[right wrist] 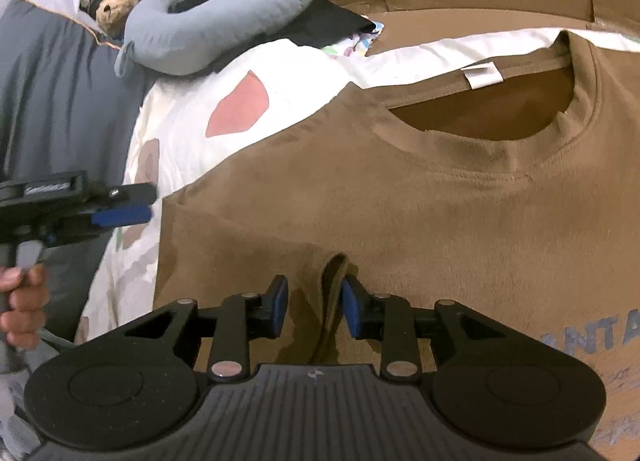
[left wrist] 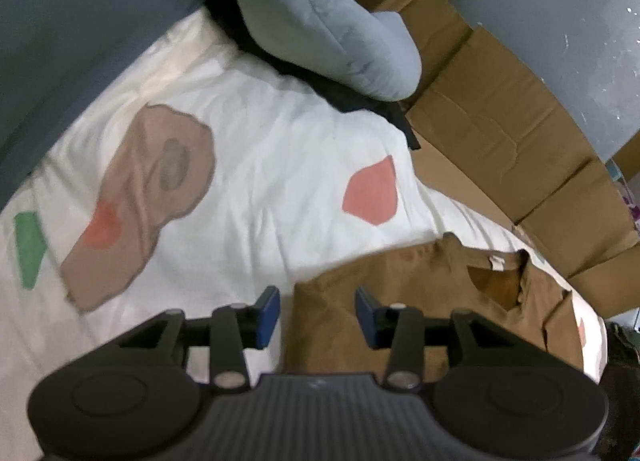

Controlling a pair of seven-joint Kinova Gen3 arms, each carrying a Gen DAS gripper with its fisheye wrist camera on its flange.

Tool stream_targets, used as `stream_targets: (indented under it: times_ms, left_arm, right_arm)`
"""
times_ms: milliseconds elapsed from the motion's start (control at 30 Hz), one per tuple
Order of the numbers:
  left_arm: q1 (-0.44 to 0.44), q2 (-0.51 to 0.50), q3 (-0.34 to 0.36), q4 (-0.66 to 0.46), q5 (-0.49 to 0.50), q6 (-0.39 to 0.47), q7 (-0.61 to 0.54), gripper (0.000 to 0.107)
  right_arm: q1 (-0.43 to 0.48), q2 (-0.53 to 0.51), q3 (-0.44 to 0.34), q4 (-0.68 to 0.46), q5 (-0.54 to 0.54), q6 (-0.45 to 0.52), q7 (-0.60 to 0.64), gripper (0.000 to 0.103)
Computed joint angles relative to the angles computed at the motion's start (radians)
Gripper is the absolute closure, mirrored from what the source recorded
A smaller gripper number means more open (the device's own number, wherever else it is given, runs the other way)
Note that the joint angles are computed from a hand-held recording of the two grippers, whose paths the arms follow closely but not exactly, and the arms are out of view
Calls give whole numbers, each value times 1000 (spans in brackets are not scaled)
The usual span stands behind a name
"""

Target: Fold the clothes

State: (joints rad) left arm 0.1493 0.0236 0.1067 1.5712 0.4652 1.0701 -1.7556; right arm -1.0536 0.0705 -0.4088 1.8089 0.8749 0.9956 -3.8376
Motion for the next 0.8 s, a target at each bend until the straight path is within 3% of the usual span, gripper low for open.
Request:
stream_targets:
  times_ms: [133,300,567,700,800]
  left_arm:
    - [26,41,8,-26,-36,-8,49,66]
    - [30,66,24,-42,-67,-4,74,95]
    - [34,80,25,-44,-98,-20,122,99]
    - [36,75,24,-23,-98,-50,144,99]
    - [13,46,13,5,-40,-78,132,98]
  right_arm:
    - [1,-7,-2,14,3,-11,-32,102]
    - [-11,-4,-12,2,10,14,-53,103]
    - [-55,22,-15,-76,-45,165,5,103]
    - [-56,24,-8,-85,-68,161,47,103]
    - [-55,24,-1,-83,-81,153,59,103]
